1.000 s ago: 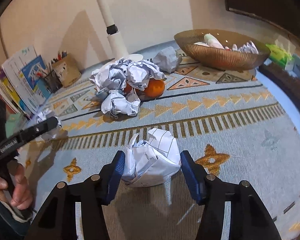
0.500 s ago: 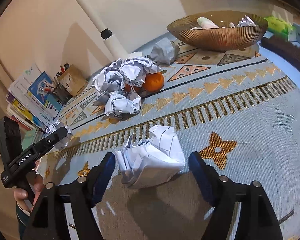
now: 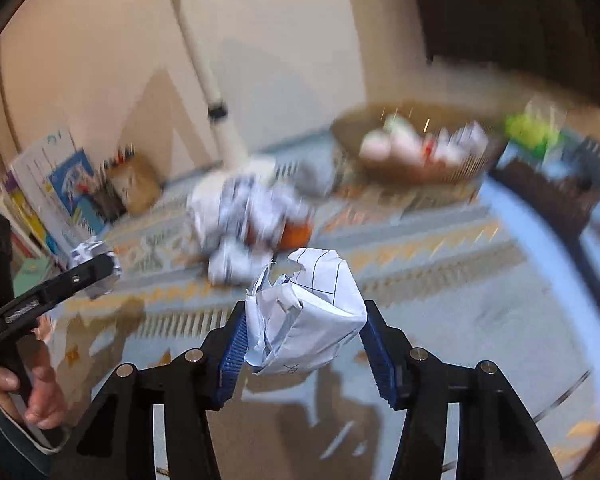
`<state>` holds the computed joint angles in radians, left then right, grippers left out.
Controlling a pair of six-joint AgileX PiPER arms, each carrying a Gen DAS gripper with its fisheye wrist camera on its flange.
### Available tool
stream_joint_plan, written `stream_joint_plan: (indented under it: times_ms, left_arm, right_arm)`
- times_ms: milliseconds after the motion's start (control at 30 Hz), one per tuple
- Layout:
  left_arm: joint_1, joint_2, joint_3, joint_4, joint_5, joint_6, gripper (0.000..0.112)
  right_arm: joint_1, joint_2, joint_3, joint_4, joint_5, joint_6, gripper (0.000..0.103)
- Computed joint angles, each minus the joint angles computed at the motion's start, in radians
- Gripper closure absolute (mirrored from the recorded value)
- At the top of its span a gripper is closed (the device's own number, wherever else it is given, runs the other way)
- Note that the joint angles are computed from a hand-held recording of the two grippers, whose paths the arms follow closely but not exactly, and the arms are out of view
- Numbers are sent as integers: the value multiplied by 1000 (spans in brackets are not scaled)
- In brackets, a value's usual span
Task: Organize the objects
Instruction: 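Carry both paper balls over the brown bowl and open both tools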
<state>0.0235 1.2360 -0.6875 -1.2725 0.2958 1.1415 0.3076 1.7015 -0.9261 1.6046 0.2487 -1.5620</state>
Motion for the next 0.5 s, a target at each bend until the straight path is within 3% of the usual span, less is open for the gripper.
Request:
stream_joint_plan:
  times_ms: [100,233,300,400,500]
  left_arm:
    - [-63,95,-239,300,74,-278,66]
    - [-200,345,-569,700,36,-675,66]
    - [-226,486,-769,900,134,-875,66]
    - [-253,738,-1069,1041,202,-1119,66]
    - [-268,973,-1369,1087,330,-1187,66]
  right_arm:
    - [-60,-49,-79,-140,12,117,49]
    - [-116,-34,-246,-234,1,204,49]
    - [-120,16,-357,-382,-27,361,49]
    - [-135,172,-581,-661,-20,661,49]
    - [-165,362,-856,-905,127,956,49]
